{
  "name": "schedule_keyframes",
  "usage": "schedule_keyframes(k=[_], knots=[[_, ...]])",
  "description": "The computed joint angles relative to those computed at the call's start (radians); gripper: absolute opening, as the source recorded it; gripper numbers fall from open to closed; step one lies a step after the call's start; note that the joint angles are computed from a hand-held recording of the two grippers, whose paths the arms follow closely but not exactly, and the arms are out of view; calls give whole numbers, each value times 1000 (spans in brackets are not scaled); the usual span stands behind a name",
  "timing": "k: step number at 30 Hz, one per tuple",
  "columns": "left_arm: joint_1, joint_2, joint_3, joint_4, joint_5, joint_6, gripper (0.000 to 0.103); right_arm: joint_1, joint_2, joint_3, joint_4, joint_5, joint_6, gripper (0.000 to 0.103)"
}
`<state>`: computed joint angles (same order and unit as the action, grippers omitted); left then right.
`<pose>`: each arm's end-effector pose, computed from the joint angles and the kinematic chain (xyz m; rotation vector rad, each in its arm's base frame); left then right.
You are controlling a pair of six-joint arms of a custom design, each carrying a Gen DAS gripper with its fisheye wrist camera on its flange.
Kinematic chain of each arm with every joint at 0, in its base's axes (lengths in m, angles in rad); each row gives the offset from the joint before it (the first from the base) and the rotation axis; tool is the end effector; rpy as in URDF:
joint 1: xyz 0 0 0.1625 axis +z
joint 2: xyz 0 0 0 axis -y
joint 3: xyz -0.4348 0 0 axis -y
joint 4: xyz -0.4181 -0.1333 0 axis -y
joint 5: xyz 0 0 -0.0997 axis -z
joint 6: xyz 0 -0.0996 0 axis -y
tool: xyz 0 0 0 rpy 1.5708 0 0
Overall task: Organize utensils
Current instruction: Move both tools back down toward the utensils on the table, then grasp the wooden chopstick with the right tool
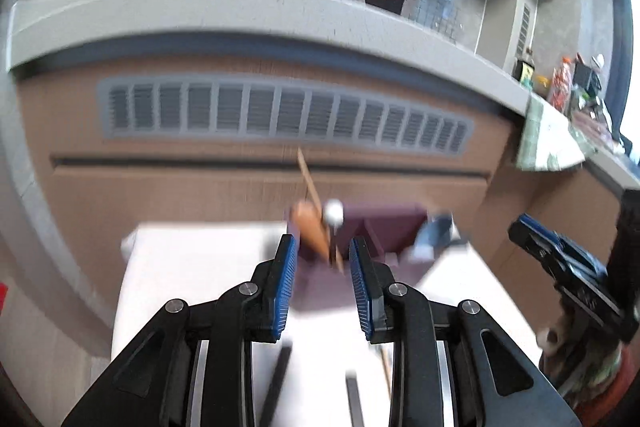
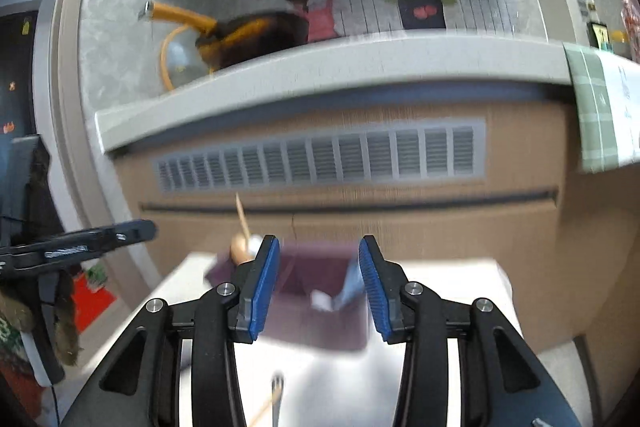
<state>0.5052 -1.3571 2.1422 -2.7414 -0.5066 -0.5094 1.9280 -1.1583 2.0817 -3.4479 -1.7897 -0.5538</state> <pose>-0.3296 -0.4341 0.2846 0.3808 2.3056 -1.2882 0.3016 -0.4888 0.2524 0.9916 -2.3532 1.2833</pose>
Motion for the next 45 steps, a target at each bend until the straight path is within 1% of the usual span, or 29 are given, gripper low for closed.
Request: schedule_keyframes(k=[2, 3, 5, 7, 9, 12, 14, 16, 19, 25, 28, 30, 32, 33, 34, 36, 40, 42, 43, 45], knots=[[-40, -54, 58, 142, 19, -153, 29, -5, -22, 31, 38, -30, 3, 39], [-58, -83, 86, 225, 23, -247, 29, -9, -34, 49, 55, -42, 1, 39], [-76, -119, 118, 356, 9, -396, 29, -19, -57, 88, 86, -63, -1, 39], [-92, -148, 142, 481, -7, -522, 29, -28, -74, 113, 152, -86, 5, 39], [-96, -159, 154, 571, -18, -612, 29, -36, -78, 130, 196, -105, 7, 39], [-91, -189, 179, 606, -47, -674, 29, -41, -65, 141, 249, -131, -5, 39], [-89, -204, 185, 640, -50, -711, 29, -42, -51, 142, 291, -143, -9, 39], [-88, -217, 190, 658, -58, -732, 29, -42, -37, 141, 322, -149, 0, 39], [-85, -224, 200, 650, -78, -729, 29, -41, -21, 147, 335, -153, 6, 39], [-82, -216, 207, 640, -89, -729, 29, -6, 20, 136, 355, -176, 30, 39], [-85, -223, 210, 654, -87, -738, 29, 17, 54, 120, 362, -210, 90, 39], [-84, -233, 216, 650, -85, -739, 29, 19, 65, 104, 399, -205, 110, 38], [-87, -245, 224, 654, -81, -748, 29, 25, 93, 82, 413, -227, 112, 23], [-89, -253, 229, 656, -80, -755, 29, 31, 111, 72, 406, -253, 113, 23], [-88, -257, 231, 658, -80, -759, 29, 36, 125, 68, 382, -263, 106, 23], [-86, -263, 235, 658, -81, -764, 29, 45, 146, 51, 375, -282, 103, 23], [-87, -258, 240, 633, -85, -746, 29, 65, 203, 19, 330, -335, 60, 23], [-89, -252, 241, 607, -91, -719, 29, 68, 206, 9, 344, -340, 57, 10], [-89, -247, 241, 601, -90, -712, 29, 65, 200, 8, 356, -332, 57, 6], [-84, -232, 238, 569, -105, -681, 29, 54, 176, 17, 375, -309, 64, 5]])
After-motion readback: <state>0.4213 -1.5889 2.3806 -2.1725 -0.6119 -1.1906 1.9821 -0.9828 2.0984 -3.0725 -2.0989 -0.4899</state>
